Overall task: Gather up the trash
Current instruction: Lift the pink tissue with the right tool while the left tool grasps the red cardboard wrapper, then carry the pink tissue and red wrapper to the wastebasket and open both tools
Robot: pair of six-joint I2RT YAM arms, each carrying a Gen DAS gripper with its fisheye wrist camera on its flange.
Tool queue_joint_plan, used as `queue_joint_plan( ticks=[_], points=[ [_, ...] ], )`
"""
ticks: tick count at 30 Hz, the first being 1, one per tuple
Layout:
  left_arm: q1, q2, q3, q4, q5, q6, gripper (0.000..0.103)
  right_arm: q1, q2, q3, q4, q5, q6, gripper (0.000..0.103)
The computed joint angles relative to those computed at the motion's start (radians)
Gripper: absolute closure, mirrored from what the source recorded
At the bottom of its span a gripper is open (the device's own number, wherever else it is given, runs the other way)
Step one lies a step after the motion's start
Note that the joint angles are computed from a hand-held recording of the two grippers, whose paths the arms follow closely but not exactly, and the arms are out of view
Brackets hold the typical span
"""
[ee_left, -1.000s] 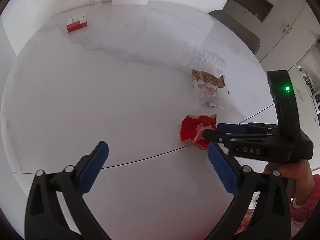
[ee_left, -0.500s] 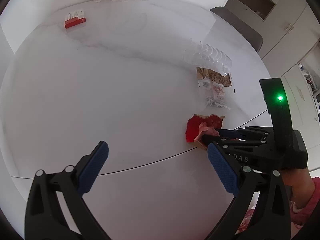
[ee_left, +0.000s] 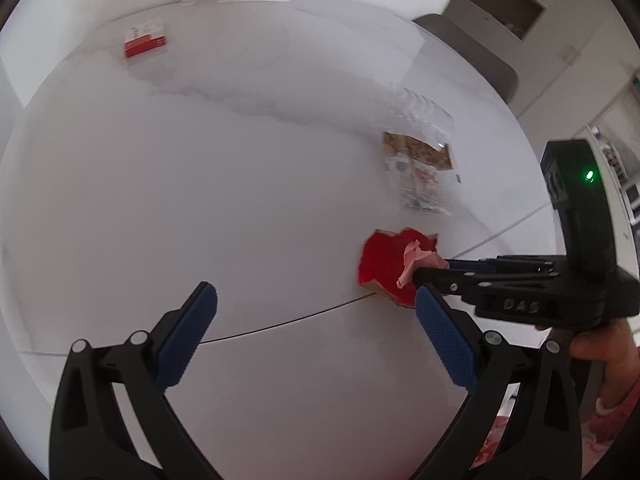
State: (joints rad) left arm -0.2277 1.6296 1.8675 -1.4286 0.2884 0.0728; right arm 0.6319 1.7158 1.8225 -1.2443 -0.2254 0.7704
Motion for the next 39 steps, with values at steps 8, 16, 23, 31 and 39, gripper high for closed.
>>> queue_joint_plan(
  ticks=[8, 16, 23, 31, 39],
  points=[
    [-0.073, 0.029, -0.002, 0.060, 0.014, 0.203, 0.008, -0.020, -0.146, -0.044, -0.040, 0.009, 0.030, 0.071],
    [-0.230, 0.089, -0.021, 0.139, -0.077, 0.642, 0.008, -0.053, -0.343, -0.177, -0.120, 0.084, 0.132, 0.071],
    [-0.295, 0.220, 0.063, 0.089, -0.074, 0.841, 0.008, -0.048, -0.533, -0.370, -0.108, 0.129, 0.308, 0.071],
    [-0.310, 0.400, 0.265, -0.032, -0.030, 0.895, 0.009, -0.031, -0.630, -0.467, -0.096, 0.147, 0.417, 0.071],
    [-0.306, 0.439, 0.330, -0.091, -0.017, 0.879, 0.039, -0.057, -0.669, -0.464, -0.119, 0.165, 0.413, 0.071]
  ],
)
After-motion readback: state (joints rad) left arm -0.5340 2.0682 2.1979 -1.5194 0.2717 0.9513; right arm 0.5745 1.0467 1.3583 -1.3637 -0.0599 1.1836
